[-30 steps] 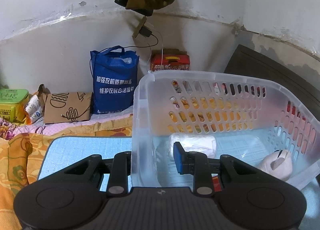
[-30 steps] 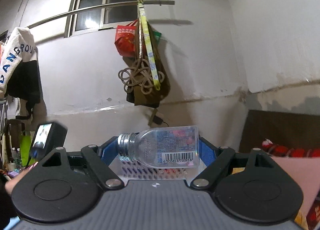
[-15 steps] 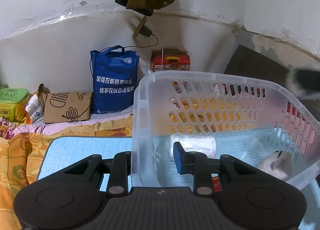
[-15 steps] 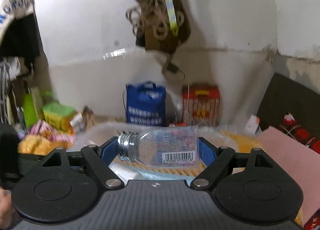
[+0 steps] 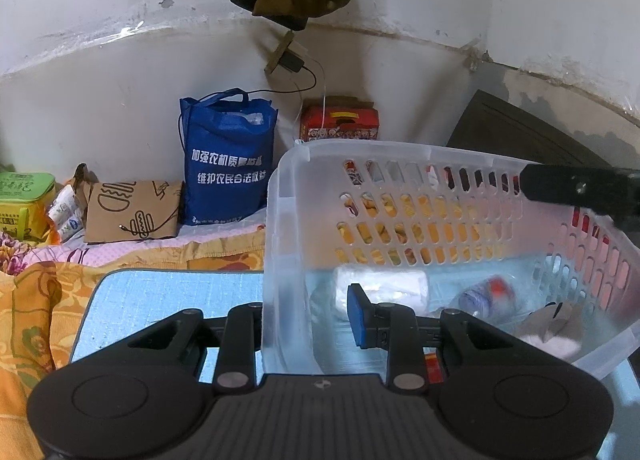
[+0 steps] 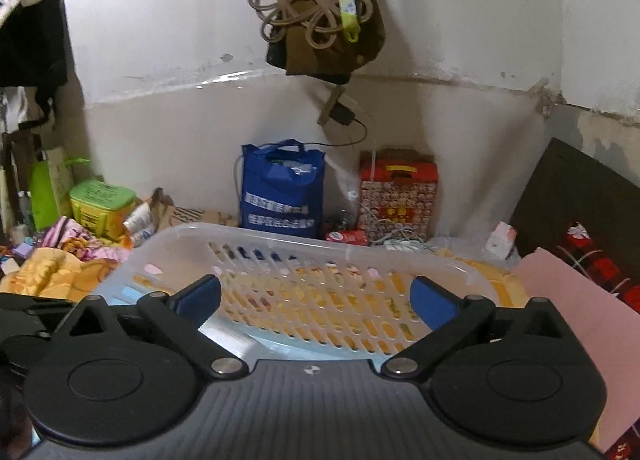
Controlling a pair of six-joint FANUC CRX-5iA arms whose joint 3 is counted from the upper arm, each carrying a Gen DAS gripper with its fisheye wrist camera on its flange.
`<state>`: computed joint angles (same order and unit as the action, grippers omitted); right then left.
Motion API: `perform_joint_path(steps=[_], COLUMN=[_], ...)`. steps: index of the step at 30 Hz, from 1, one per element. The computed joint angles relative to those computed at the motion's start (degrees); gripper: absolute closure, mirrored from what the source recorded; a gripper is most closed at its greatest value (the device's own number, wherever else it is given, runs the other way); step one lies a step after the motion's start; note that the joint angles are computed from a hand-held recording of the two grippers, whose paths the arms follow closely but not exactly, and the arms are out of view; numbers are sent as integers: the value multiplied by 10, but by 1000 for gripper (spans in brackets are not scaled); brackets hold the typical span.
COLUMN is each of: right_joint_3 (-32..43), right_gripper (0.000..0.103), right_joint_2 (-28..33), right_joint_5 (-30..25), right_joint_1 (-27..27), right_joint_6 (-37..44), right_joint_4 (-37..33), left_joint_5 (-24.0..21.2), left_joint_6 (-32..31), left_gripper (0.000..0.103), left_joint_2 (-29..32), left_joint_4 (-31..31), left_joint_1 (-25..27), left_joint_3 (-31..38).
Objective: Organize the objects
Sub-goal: 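Lift the glass bottle over the basket and open the right tool, then grasp the pink tissue pack on the table with the right tool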
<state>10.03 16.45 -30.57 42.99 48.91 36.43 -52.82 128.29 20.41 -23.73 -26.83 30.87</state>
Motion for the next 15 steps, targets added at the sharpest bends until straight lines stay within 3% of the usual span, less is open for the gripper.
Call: perform_joint_path(steps=[9,15], right_joint_3=[-127,-158], right_gripper=[0,0], right_joint_2=[-77,-98], right_joint_5=[110,113], right_joint_1=[-25,-27], right_joint_6=[-142,-169], right_joint_4=[76,119], left_joint_5=[-5,-15], left_joint_6=[2,8], left_gripper=[70,70], left_joint_2=[1,4], left_joint_4=[-8,-16], left_joint_1=[-3,-6], left_joint_3=[4,13])
